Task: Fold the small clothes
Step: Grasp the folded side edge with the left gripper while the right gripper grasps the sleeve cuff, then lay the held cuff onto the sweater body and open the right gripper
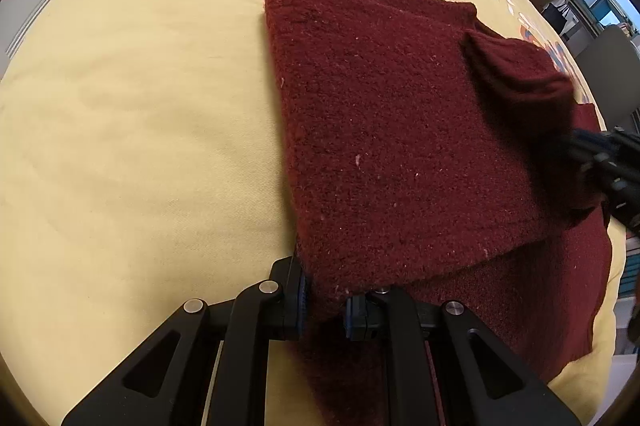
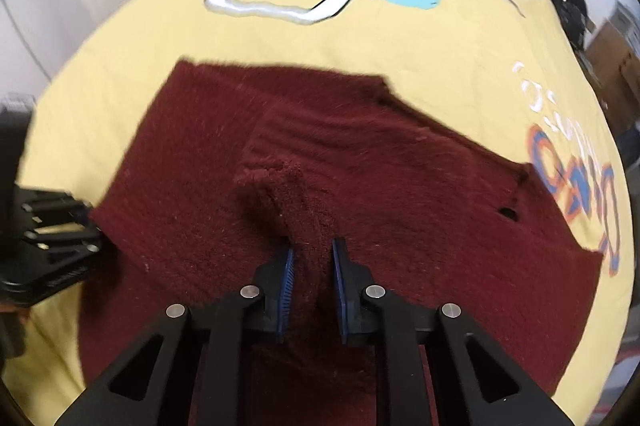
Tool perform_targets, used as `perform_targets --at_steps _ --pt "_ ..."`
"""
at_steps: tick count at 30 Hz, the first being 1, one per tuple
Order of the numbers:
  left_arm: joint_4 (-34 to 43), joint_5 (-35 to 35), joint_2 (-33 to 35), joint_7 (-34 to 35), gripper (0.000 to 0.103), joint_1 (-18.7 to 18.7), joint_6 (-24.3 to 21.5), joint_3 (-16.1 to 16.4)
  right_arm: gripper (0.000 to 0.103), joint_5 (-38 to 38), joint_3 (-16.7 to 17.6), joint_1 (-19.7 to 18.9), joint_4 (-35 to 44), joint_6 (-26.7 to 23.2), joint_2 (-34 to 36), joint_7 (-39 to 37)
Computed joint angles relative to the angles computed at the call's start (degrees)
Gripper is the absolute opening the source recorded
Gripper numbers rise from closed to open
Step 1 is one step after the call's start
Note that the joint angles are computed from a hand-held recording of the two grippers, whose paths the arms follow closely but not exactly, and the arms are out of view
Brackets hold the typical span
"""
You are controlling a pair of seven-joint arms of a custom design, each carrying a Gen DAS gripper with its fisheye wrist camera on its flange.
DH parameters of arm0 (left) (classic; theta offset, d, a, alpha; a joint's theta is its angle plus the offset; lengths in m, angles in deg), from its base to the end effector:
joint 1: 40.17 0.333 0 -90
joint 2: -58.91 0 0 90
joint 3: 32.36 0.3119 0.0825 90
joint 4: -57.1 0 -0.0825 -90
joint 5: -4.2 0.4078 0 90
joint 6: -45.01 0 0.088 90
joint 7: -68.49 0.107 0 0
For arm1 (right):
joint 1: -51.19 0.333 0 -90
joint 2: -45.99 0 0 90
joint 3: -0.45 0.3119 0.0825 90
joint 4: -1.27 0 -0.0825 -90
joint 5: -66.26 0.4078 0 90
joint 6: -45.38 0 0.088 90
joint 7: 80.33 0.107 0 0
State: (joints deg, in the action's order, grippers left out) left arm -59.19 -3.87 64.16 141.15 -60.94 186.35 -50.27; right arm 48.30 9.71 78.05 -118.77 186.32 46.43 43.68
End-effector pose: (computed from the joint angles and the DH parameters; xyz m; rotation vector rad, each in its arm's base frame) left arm 0.4863 -0.3847 0.4249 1.8518 -2.4381 0.5762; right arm 0.4830 0.3526 0.4390 -2.2104 1.7253 -0.4195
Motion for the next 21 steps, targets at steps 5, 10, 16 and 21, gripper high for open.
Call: perform_targets --at_steps 5,10,16,21 --pt "0.96 0.9 1.2 -0.94 0.012 -0.22 -0.06 -0.18 0.018 3.59 -0.44 -2.53 -6.91 3.32 -8.61 1.82" --pt "2.21 2.88 2.15 -2.33 0.012 -0.56 -0.93 -0.31 0.017 5.86 0.29 -6.77 -13.15 3.71 -16.09 3.61" --pt "2.67 4.2 2.73 -3.25 0.012 -0.8 -1.29 -0.48 0.015 10.55 0.39 -10.74 -19.72 4.43 -20.72 3.78" --pt "3.59 5.43 3.29 -3.76 0.012 -1.03 -2.28 -0.54 0.014 11.88 0.76 -13.38 -23.76 4.23 -22.57 5.03"
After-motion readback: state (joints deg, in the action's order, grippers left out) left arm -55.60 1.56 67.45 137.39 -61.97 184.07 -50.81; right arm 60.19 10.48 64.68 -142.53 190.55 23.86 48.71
